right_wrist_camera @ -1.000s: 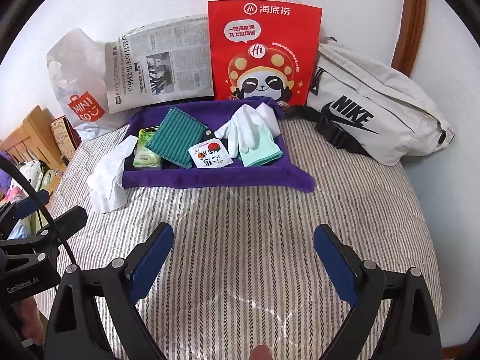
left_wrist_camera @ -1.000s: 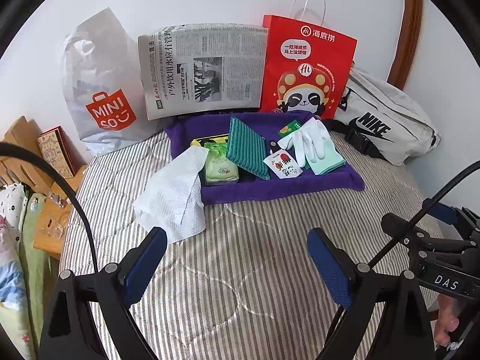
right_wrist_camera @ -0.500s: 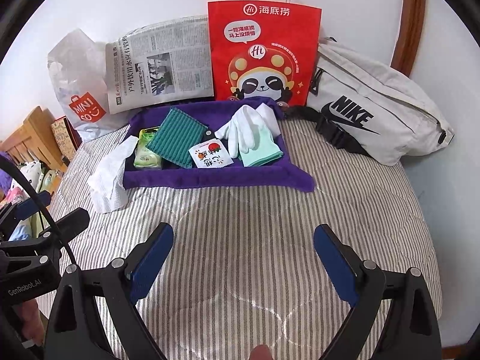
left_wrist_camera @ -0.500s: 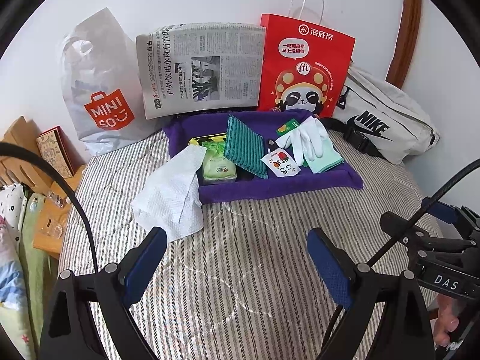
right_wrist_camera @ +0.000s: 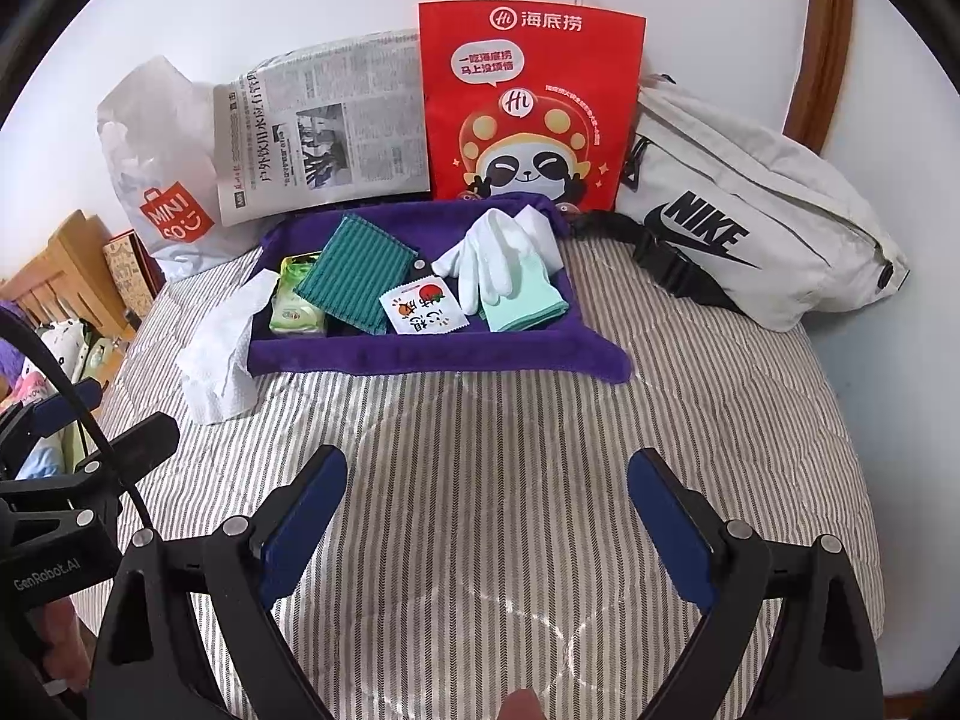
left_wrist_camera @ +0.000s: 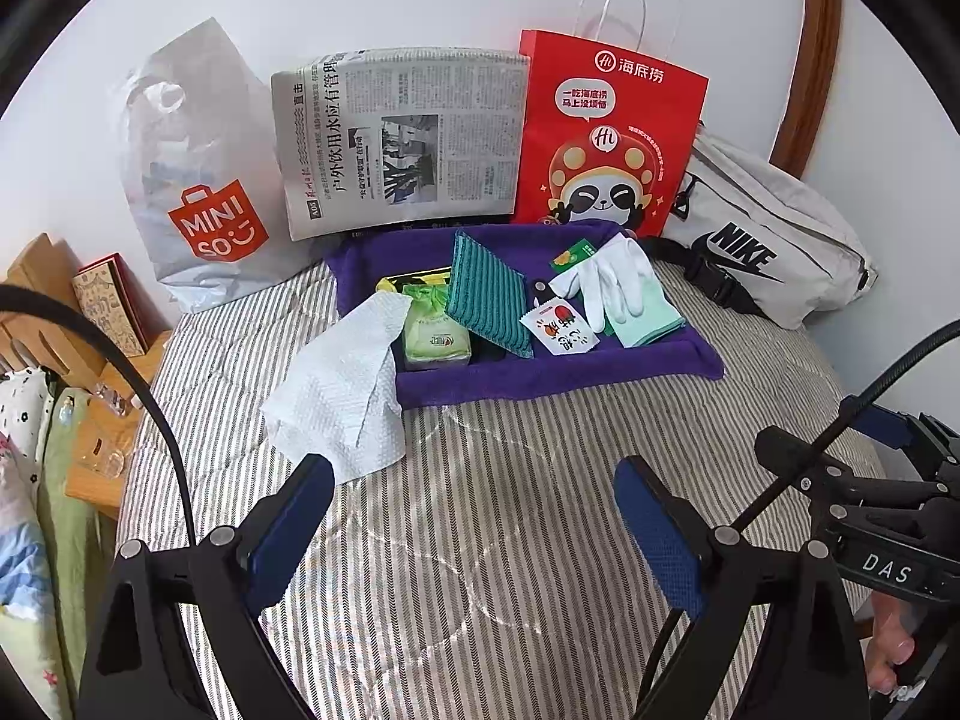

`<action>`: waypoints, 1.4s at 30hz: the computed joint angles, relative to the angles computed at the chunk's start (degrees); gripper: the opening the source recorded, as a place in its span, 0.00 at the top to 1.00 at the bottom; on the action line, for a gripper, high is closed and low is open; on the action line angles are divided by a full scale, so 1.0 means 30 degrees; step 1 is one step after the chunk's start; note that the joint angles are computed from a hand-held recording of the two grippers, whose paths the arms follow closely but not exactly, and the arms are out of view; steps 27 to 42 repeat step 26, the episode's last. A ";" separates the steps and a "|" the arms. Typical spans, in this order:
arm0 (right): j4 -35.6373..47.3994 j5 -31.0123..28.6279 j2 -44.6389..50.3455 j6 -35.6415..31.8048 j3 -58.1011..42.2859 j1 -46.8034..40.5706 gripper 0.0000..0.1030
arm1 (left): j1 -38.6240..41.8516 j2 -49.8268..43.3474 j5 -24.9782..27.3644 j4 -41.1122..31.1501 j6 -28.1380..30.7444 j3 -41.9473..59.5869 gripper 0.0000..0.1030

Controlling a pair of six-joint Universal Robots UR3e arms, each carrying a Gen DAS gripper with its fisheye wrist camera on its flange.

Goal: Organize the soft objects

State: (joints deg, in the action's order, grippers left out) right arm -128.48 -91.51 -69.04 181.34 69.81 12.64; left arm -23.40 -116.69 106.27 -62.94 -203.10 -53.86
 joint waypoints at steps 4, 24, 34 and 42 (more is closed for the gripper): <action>0.0007 0.0027 0.0013 0.0086 -0.0008 0.0000 0.09 | 0.0016 -0.0006 -0.0023 0.0012 0.0036 -0.0001 0.08; -0.0036 0.0126 0.0111 0.0129 0.0006 -0.0073 0.09 | 0.0352 0.0336 -0.0129 0.0446 0.0118 -0.0728 0.08; -0.0062 0.0141 0.0127 0.0106 0.0038 -0.0093 0.09 | 0.0353 0.0368 -0.0123 0.0796 0.0266 -0.0949 0.08; -0.0062 0.0141 0.0127 0.0106 0.0038 -0.0093 0.09 | 0.0353 0.0368 -0.0123 0.0796 0.0266 -0.0949 0.08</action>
